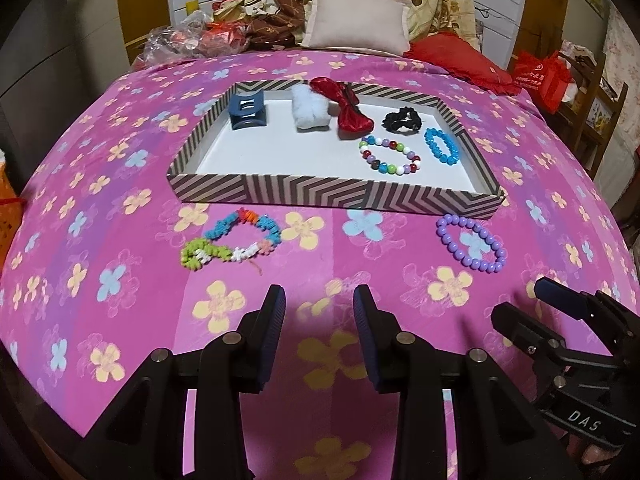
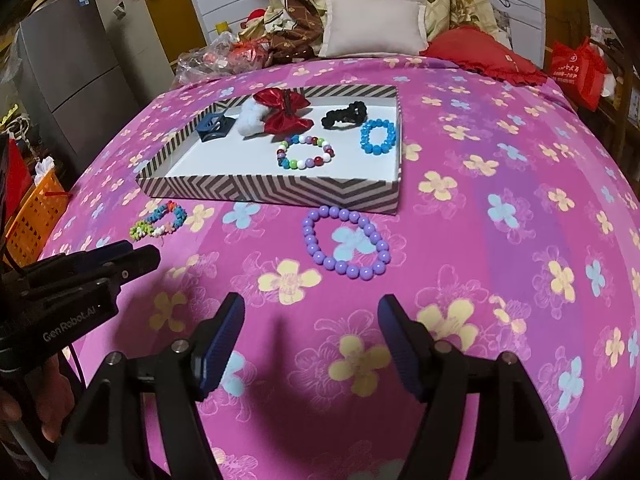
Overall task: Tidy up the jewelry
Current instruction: 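Withdraw both grippers from the box toward the remaining bracelets, then grasp the green-and-teal flower bracelet with the left gripper while the right grasps the purple bead bracelet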
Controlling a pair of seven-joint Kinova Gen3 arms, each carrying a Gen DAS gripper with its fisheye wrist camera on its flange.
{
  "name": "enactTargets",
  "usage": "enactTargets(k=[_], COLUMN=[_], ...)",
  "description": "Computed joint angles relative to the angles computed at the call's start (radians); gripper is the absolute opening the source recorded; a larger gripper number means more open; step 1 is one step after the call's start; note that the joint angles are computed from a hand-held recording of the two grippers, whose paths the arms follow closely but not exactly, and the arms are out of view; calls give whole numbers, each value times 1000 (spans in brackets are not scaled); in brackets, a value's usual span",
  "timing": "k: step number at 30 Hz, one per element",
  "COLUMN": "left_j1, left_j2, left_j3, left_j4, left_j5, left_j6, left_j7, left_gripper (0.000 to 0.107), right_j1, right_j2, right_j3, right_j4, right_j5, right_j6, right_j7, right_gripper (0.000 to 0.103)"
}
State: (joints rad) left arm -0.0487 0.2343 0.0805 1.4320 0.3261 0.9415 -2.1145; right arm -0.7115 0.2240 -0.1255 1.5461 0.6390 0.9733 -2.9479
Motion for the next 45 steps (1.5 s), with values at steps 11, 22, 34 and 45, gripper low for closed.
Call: enactTargets(k=[11, 22, 34, 45], left_j1=[-23, -61, -134, -169], left_j2=[-5, 31, 127, 221], left_j3=[-13, -21, -38, 2], left_j4=[23, -18, -148, -298], left_j5=[2, 14, 11, 43], left_j6=[-14, 32, 102, 194], left_j7=[-16, 1, 74, 93], left_gripper=[33, 33, 33, 33], right_j1=[-5, 3, 13, 38], right_j2=[5, 8, 0, 7], right_j3=[0, 1, 6, 17], right_j4=[2, 5, 19, 13], right_j5=[-7, -22, -23, -23], right_j6=[-5, -14, -12, 6], right_j7=[-2, 16, -5, 14], right_gripper=[73, 73, 74, 74])
